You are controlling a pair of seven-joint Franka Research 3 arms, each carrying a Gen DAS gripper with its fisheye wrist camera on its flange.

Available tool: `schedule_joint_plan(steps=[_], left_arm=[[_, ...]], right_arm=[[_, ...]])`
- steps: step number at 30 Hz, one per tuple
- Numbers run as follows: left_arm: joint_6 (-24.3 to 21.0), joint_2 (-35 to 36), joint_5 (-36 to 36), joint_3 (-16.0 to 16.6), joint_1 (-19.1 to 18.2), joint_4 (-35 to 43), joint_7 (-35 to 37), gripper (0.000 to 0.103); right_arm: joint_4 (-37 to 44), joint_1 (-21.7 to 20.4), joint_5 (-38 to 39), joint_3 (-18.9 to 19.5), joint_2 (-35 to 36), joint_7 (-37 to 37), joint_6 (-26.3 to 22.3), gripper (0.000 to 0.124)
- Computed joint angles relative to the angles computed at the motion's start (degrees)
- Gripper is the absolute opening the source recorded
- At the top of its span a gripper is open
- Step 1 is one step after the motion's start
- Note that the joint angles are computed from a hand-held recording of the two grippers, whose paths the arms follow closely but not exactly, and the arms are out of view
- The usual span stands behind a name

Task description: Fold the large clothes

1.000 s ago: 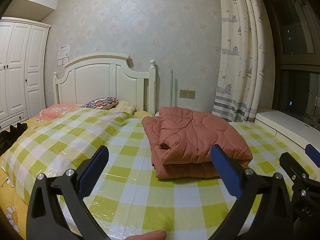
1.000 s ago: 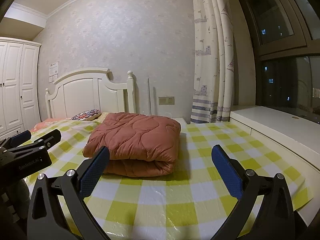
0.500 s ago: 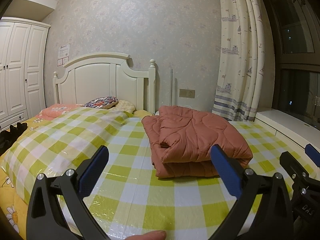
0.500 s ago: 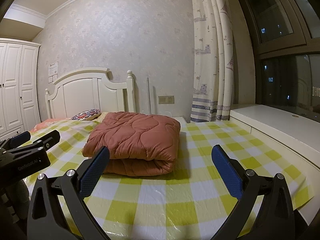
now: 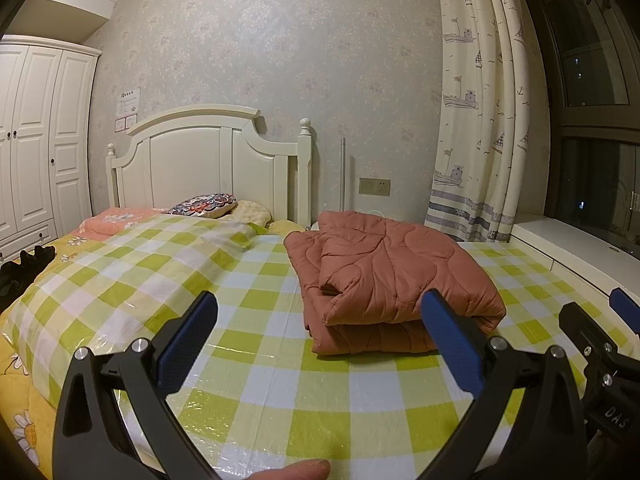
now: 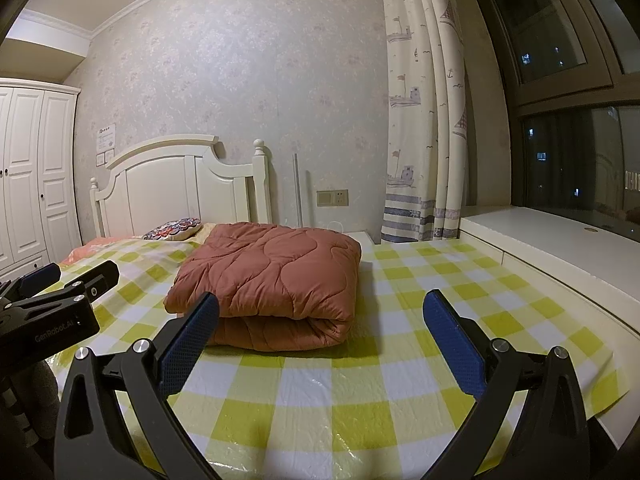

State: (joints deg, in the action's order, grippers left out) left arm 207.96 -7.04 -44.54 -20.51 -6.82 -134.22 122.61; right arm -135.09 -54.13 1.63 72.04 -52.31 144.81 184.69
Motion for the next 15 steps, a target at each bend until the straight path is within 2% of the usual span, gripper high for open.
schedule_joint_plan(steps=[15], left_arm=[[1.3,-1.4,4.3,0.5,0.6,-2.3,-3.5,0.101]], right_arm=[[0.0,0.1,-0.2,-0.1,0.0,0.1,-0.1,0.098]])
